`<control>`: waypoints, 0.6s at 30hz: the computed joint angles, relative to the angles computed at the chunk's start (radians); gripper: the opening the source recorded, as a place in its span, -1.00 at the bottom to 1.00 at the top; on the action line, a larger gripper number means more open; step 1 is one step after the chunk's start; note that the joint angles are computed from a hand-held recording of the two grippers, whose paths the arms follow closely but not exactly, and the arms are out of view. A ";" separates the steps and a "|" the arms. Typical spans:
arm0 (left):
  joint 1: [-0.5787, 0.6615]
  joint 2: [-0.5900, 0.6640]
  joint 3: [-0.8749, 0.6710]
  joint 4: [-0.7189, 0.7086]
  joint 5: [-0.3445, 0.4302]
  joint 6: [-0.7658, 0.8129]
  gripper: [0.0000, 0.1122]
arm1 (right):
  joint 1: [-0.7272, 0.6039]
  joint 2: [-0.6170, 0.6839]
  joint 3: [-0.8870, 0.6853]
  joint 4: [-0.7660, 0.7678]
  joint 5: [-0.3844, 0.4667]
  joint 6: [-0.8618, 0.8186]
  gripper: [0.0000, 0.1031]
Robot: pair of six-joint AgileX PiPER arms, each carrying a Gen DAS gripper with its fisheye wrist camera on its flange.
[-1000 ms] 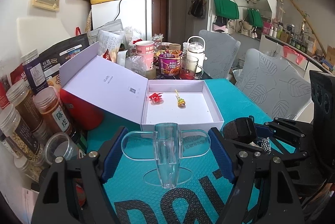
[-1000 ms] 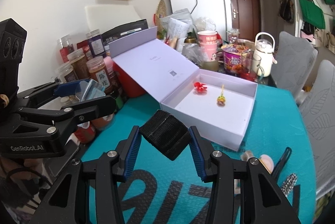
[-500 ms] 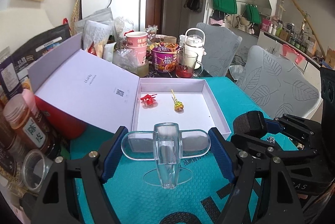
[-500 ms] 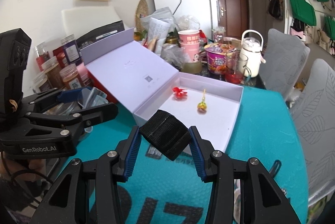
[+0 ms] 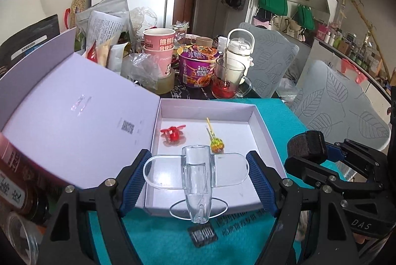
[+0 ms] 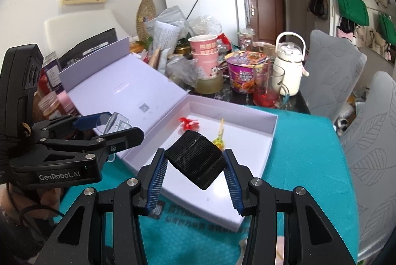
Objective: Organize rigid objects
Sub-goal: 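Carry the clear clip and black strap with both tools over the white box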
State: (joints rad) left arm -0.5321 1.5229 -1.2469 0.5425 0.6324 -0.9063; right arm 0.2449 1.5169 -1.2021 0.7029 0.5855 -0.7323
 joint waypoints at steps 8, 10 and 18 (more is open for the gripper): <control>0.053 0.114 -0.156 -0.087 -0.017 0.109 0.39 | -0.018 0.082 -0.126 -0.040 -0.004 0.037 -0.11; 0.063 0.133 -0.192 -0.115 -0.019 0.136 0.39 | -0.034 0.105 -0.158 -0.015 0.008 0.018 -0.11; 0.069 0.219 -0.322 -0.129 -0.002 0.177 0.39 | -0.040 0.177 -0.293 -0.116 0.042 0.104 -0.11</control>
